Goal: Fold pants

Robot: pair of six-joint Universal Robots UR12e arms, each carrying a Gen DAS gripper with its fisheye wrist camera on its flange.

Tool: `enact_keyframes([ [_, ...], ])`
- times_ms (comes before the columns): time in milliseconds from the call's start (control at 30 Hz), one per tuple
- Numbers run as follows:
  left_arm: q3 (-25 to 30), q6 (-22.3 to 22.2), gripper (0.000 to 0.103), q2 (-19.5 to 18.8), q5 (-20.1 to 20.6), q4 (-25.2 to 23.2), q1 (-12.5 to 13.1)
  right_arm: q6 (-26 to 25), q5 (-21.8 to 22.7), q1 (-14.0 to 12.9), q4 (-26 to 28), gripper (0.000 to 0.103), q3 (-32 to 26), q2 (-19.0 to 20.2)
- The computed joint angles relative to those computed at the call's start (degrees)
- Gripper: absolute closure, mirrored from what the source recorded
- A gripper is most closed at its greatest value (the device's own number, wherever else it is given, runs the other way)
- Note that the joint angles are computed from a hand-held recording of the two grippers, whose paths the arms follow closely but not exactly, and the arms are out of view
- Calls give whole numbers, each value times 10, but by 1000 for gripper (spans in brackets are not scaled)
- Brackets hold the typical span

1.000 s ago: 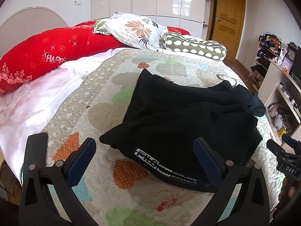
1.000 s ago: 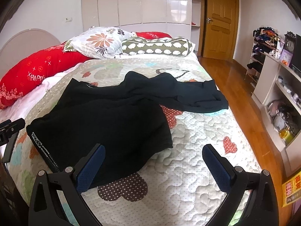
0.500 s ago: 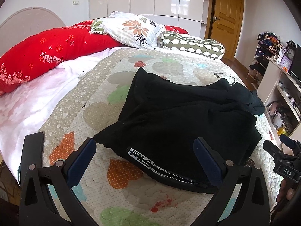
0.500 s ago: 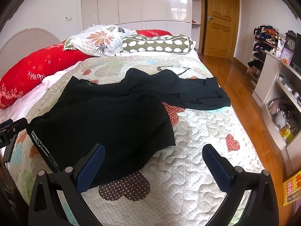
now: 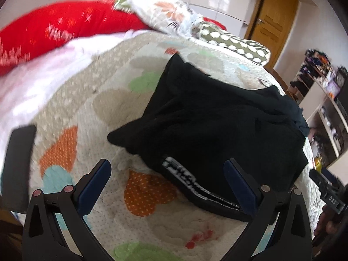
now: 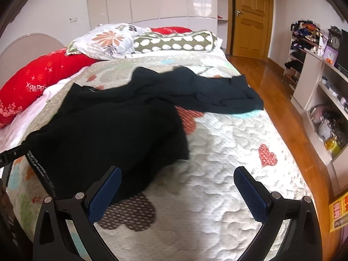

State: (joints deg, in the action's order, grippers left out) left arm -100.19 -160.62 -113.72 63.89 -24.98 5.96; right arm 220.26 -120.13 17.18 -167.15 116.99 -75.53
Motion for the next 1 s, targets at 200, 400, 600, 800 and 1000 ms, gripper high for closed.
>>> enact_keyframes([
  [200,27,-16,0,-25,-23,-45,-6,19,10,-16,-6,0,18,-7],
  [400,46,-2,17,-40,-37,-68,-19,17,35,-28,-21,1,27,-7],
  [600,58,43,96,-36,-78,-100,-17,6,97,-44,-64,18,36,-7],
  [800,55,-6,97,-31,-95,-56,13,12,140,-58,-98,21,30,5],
  [1000,44,-31,97,-31,-57,-35,17,-9,224,-74,-154,47,3,43],
])
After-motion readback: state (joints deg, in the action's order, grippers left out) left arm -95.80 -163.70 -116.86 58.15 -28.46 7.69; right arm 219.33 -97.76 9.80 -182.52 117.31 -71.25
